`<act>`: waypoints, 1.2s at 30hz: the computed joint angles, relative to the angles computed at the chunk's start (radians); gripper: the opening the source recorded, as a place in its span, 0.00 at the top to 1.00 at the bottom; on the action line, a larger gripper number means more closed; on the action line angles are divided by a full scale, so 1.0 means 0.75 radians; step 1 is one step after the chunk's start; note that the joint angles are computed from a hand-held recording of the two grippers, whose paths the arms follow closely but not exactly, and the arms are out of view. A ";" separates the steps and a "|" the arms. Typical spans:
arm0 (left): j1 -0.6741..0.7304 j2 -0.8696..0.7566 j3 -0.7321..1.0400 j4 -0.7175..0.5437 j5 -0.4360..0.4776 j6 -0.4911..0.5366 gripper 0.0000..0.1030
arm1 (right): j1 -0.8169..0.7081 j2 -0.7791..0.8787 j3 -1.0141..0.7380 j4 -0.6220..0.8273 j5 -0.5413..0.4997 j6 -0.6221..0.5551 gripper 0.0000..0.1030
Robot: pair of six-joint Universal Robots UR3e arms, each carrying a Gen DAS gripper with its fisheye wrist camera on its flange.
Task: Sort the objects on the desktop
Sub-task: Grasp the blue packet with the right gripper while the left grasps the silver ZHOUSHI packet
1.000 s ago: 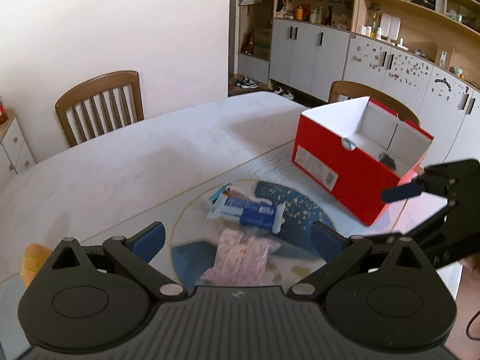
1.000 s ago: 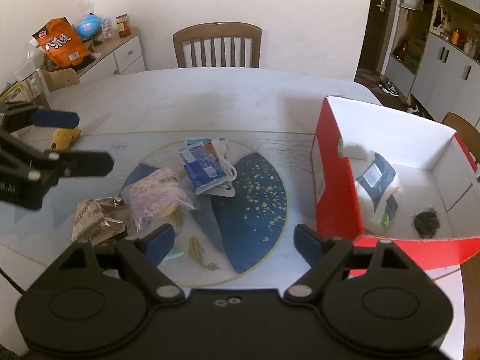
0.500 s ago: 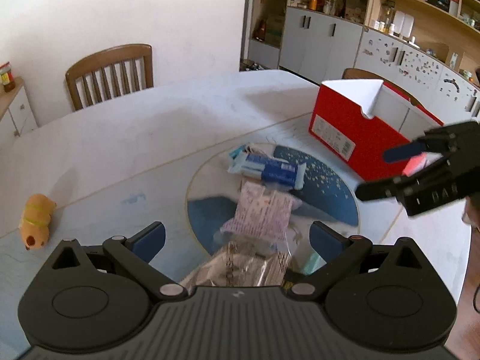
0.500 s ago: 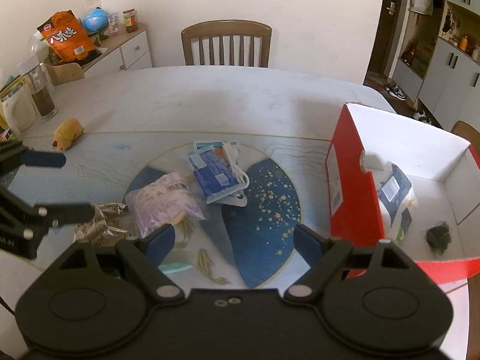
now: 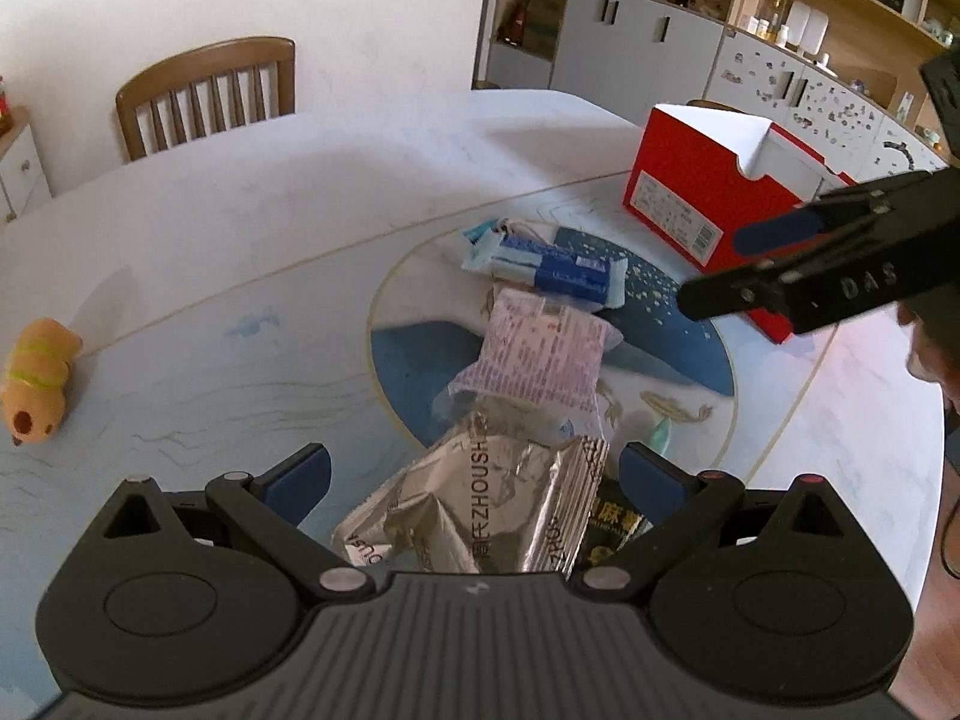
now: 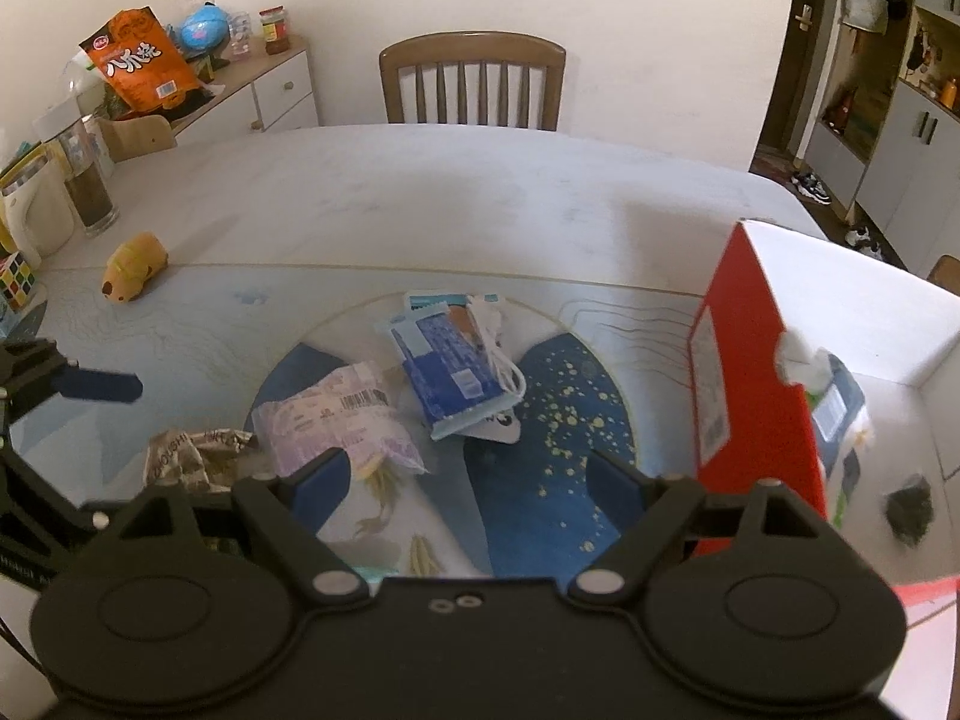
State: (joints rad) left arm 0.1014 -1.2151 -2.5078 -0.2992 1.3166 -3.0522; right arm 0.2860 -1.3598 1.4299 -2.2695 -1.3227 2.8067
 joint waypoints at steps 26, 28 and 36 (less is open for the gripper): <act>0.131 -0.096 -0.089 0.076 -0.187 0.107 0.01 | 0.125 0.474 -0.486 0.035 -0.101 0.040 0.32; 0.134 -0.109 -0.087 0.079 -0.197 0.119 0.01 | 0.126 0.496 -0.512 0.047 -0.102 0.042 0.33; 0.153 -0.166 -0.071 0.102 -0.223 0.116 0.01 | 0.140 0.565 -0.594 0.061 -0.110 0.022 0.40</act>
State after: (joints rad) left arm 0.2162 -1.3396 -2.5609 -0.2230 1.1493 -2.9650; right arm 0.3911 -0.9361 0.9844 -2.2234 -1.4048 2.8228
